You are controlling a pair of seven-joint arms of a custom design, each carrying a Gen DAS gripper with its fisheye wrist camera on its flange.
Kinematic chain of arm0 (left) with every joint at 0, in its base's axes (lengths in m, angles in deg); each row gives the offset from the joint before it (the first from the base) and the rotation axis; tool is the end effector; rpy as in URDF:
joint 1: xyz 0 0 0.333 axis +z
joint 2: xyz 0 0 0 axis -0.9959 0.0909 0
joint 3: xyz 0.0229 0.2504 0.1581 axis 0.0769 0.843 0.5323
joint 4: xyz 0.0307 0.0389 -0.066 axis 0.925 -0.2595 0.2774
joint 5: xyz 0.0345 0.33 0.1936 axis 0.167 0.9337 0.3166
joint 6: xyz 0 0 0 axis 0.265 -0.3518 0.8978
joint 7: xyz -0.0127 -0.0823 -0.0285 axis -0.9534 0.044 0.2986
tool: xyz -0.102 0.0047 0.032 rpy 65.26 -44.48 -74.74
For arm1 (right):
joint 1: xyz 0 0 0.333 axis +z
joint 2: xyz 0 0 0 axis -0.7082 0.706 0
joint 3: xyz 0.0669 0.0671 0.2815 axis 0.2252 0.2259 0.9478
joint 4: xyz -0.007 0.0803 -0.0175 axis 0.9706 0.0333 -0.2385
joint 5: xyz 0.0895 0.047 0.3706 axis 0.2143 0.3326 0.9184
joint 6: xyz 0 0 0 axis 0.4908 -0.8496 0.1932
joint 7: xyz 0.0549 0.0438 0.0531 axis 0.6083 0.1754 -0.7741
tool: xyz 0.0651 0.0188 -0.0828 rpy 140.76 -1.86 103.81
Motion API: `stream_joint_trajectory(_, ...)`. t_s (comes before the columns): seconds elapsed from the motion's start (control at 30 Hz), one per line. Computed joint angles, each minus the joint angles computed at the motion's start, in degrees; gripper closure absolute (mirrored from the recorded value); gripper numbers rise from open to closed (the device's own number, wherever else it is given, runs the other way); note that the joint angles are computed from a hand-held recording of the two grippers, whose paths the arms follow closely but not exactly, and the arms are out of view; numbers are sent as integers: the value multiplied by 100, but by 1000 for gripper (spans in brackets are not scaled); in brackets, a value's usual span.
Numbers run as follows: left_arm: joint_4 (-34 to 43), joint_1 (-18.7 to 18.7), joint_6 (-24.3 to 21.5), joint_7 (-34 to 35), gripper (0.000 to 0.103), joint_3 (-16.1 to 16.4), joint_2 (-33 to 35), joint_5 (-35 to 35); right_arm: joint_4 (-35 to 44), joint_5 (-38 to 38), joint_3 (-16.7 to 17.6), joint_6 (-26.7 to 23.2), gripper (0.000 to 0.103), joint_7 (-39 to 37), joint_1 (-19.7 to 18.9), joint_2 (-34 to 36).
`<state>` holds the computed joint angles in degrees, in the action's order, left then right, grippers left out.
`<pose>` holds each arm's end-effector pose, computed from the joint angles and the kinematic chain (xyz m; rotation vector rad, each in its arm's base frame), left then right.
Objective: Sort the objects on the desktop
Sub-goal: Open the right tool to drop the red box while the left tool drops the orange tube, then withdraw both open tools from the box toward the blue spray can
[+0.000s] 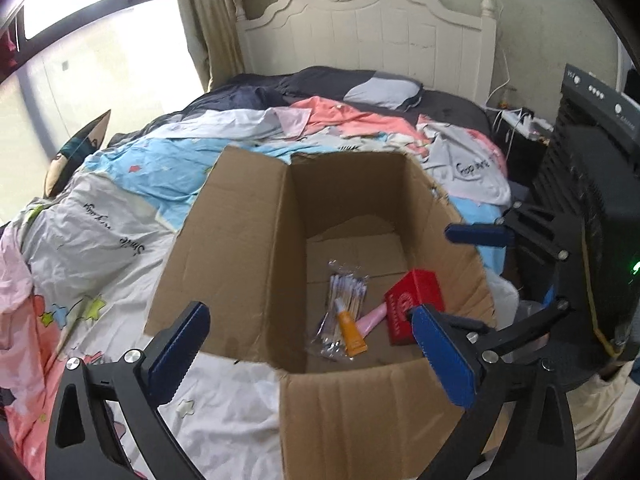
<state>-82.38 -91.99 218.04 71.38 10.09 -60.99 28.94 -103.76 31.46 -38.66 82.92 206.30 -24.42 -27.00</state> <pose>0.5529 -0.1758 0.6593 -0.7993 2.5336 -0.9087 0.4784 0.2891 0.6156 -1.7696 1.6583 -0.7999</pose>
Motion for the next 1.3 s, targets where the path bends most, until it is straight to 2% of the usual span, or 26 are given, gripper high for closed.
stream_joint_trajectory(0.1, -143, 20, 46, 63, 0, 25, -88, 19, 1, 38, 5, 81, 30, 17, 10, -3)
stream_joint_trajectory(0.3, -453, 87, 161, 272, 0, 128, -309, -68, 175, -162, 87, -68, 30, 203, 54, 63)
stream_joint_trajectory(0.57, -594, 302, -24, 563, 0, 387, -507, -475, 686, -333, 181, -259, 30, 200, 303, 401)
stream_joint_trajectory(0.9, -827, 706, -47, 828, 0, 719, -720, -761, 1733, -447, 140, -453, 30, -28, 875, 1274)
stream_joint_trajectory(1.07, -884, 972, -130, 854, 0, 924, -727, -967, 2467, -324, 57, -675, 30, -482, 1231, 1862)
stream_joint_trajectory(1.3, -942, 1367, -110, 765, 0, 1065, -590, -900, 3733, -192, -158, -1046, 30, -1121, 1769, 2800)
